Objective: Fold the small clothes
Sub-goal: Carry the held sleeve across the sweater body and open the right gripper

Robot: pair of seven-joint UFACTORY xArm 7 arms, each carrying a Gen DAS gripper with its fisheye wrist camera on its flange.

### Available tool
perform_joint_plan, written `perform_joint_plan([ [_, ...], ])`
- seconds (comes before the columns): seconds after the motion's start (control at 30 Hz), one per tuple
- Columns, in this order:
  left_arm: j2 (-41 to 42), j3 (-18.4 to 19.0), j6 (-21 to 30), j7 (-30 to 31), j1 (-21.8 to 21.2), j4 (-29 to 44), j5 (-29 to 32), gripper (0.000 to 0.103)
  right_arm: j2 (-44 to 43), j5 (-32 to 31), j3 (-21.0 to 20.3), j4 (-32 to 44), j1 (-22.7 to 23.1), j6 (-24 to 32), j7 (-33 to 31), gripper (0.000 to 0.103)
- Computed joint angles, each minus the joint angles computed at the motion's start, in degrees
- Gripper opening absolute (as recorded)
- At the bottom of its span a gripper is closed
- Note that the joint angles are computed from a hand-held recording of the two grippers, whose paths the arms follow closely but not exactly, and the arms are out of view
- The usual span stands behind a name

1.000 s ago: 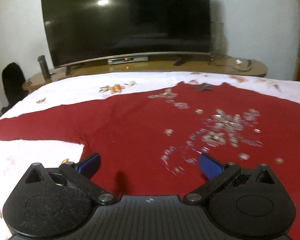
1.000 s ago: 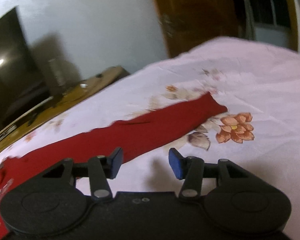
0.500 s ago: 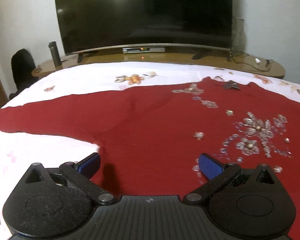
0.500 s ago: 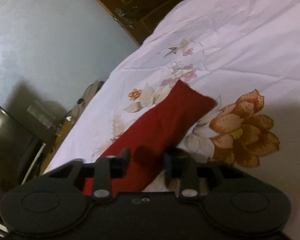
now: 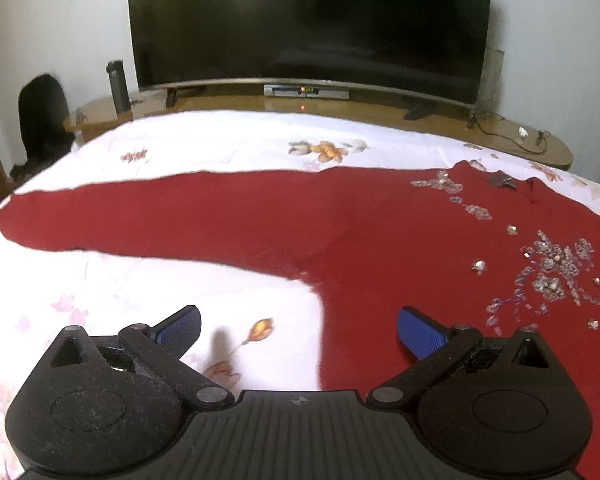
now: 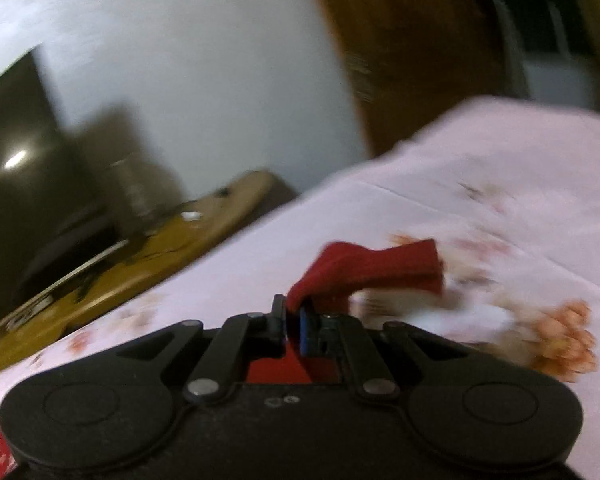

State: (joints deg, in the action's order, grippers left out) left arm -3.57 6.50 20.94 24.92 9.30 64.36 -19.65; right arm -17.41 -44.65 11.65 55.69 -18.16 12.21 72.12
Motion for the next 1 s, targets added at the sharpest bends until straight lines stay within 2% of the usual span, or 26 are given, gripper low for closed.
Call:
perform_joint_plan([
  [0.07, 0.68, 1.04, 1.34, 4.14, 0.20, 0.96, -4.26, 0.103, 2.65, -3.21, 3.82, 4.57, 0.93, 1.81, 0.96, 0.007],
  [0.1, 0.73, 1.27, 1.82, 5.55, 0.49, 1.17, -5.57, 0.103, 4.20, -6.09, 5.83, 7.06, 1.27, 2.80, 3.50, 0.007],
  [0.2, 1.36, 1.95, 3.38, 9.97, 1.60, 2.31, -9.42, 0.103, 8.07, -10.80, 8.10, 11.63, 3.49, 3.97, 11.09, 0.007],
  [0.23, 1.82, 2.08, 3.91, 10.15, 2.14, 2.99, -9.75, 0.103, 9.00, -11.58, 9.83, 12.94, 3.56, 6.55, 12.60, 0.007],
  [0.27, 2.06, 2.10, 4.65, 10.30, 2.63, 3.54, -10.26, 0.103, 10.06, -12.17, 9.15, 14.06, 5.46, 7.58, 11.70, 0.007],
  [0.43, 3.15, 2.08, 6.69, 12.79, 4.61, 5.72, -14.82, 0.103, 17.88, -5.05, 8.39, 21.93, 13.32, 7.36, -2.63, 0.007],
  [0.6, 3.82, 1.63, 8.10, 14.16, 5.84, 5.79, -15.50, 0.103, 27.30, -6.16, 8.28, 29.84, 20.84, 11.47, -5.21, 0.007],
  [0.77, 3.21, 1.00, 8.73, 14.43, 5.67, 5.32, -16.15, 0.103, 34.86, -1.79, 9.06, 33.56, 25.76, 11.53, -15.89, 0.008],
  [0.83, 3.04, 0.87, 9.87, 15.57, 5.36, 5.84, -18.42, 0.103, 38.48, 4.16, 12.05, 36.53, 25.53, 13.24, -22.53, 0.025],
  [0.87, 3.07, 0.70, 10.19, 15.86, 5.07, 6.23, -19.57, 0.103, 38.50, 4.15, 11.51, 36.89, 26.92, 14.69, -22.88, 0.027],
  [0.9, 3.17, 0.39, 10.44, 16.21, 4.64, 6.72, -21.11, 0.103, 37.12, 1.74, 8.57, 35.93, 29.59, 14.03, -21.18, 0.034],
  [1.0, 4.16, -0.87, 11.90, 16.82, 3.06, 8.66, -25.74, 0.103, 28.54, -1.66, 4.67, 25.76, 30.02, 4.47, -14.26, 0.035],
])
